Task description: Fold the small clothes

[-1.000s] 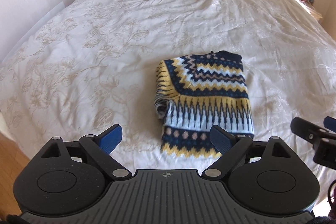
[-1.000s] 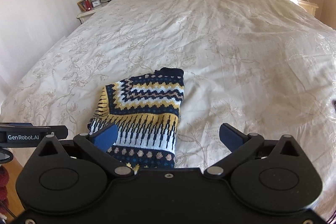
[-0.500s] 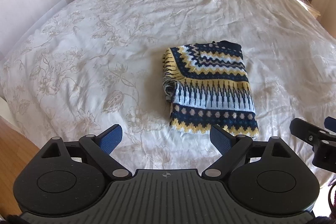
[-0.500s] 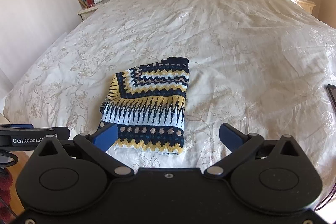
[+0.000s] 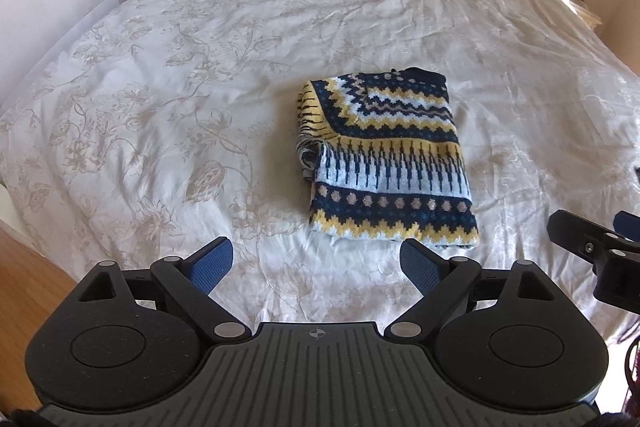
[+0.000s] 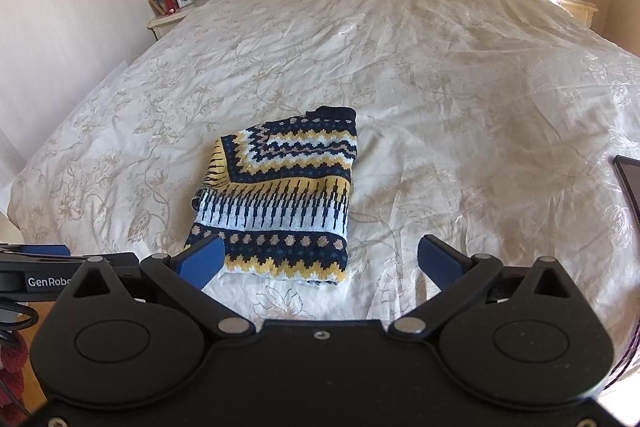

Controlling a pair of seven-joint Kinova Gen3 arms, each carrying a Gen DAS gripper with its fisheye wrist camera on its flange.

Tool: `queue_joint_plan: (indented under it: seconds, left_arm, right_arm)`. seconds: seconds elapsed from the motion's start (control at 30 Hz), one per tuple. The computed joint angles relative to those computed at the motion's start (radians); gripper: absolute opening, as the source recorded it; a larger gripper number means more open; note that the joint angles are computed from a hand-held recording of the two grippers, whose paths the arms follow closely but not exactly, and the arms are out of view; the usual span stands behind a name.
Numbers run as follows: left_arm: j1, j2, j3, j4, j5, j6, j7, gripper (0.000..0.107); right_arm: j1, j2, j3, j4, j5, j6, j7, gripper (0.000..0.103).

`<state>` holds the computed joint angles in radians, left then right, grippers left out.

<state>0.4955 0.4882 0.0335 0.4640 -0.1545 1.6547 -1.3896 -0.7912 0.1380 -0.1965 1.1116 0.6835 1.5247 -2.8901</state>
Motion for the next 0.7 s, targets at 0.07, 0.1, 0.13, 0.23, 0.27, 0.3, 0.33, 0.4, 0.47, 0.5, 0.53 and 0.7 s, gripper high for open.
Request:
queue_joint_plan:
  seconds: [0.07,0.1,0.13,0.23,0.27,0.3,0.33,0.4,0.47,0.5,0.53,0.7]
  left_arm:
    - [0.001,0.004,0.001,-0.006,0.002,0.003,0.001,0.091]
    - [0.001,0.005,0.001,-0.008,0.003,0.004,0.001,0.091]
    - [0.002,0.007,0.002,-0.011,0.004,0.005,0.0,0.091]
    - [0.008,0.01,0.0,-0.012,0.001,0.004,-0.002,0.091]
    - [0.01,0.01,0.0,-0.012,0.001,0.004,-0.001,0.091]
    - [0.009,0.011,0.0,-0.012,0.002,0.003,-0.003,0.091]
    - [0.009,0.012,0.0,-0.012,0.003,0.004,-0.004,0.091]
    - [0.009,0.014,-0.001,-0.014,0.002,0.004,-0.005,0.091]
    - [0.007,0.017,0.0,-0.016,0.005,0.005,-0.005,0.091]
    - [0.009,0.016,-0.002,-0.015,0.004,0.004,-0.003,0.091]
    - [0.007,0.015,-0.001,-0.011,0.005,0.001,-0.004,0.091]
    - [0.002,0.024,0.002,-0.019,0.011,0.01,-0.014,0.091]
  right_arm:
    - [-0.002,-0.001,0.0,-0.001,0.003,0.002,-0.005,0.102]
    - [-0.001,-0.002,0.0,0.0,0.004,0.003,-0.006,0.102]
    - [-0.001,-0.002,0.0,0.0,0.004,0.002,-0.007,0.102]
    - [0.001,-0.003,0.0,0.001,0.002,0.0,-0.009,0.102]
    - [0.002,-0.003,0.0,0.002,0.001,0.0,-0.007,0.102]
    - [0.003,-0.003,0.0,0.002,0.0,-0.001,-0.008,0.102]
    - [0.003,-0.003,-0.001,0.002,0.0,0.0,-0.01,0.102]
    - [0.005,-0.001,0.0,0.001,-0.006,-0.001,-0.011,0.102]
    - [0.006,0.001,0.0,0.0,-0.011,-0.002,-0.013,0.102]
    - [0.007,0.002,0.001,-0.001,-0.014,-0.003,-0.013,0.102]
    - [0.006,0.002,0.002,-0.001,-0.014,-0.003,-0.013,0.102]
    - [0.007,0.011,0.008,-0.006,-0.025,-0.006,-0.02,0.102]
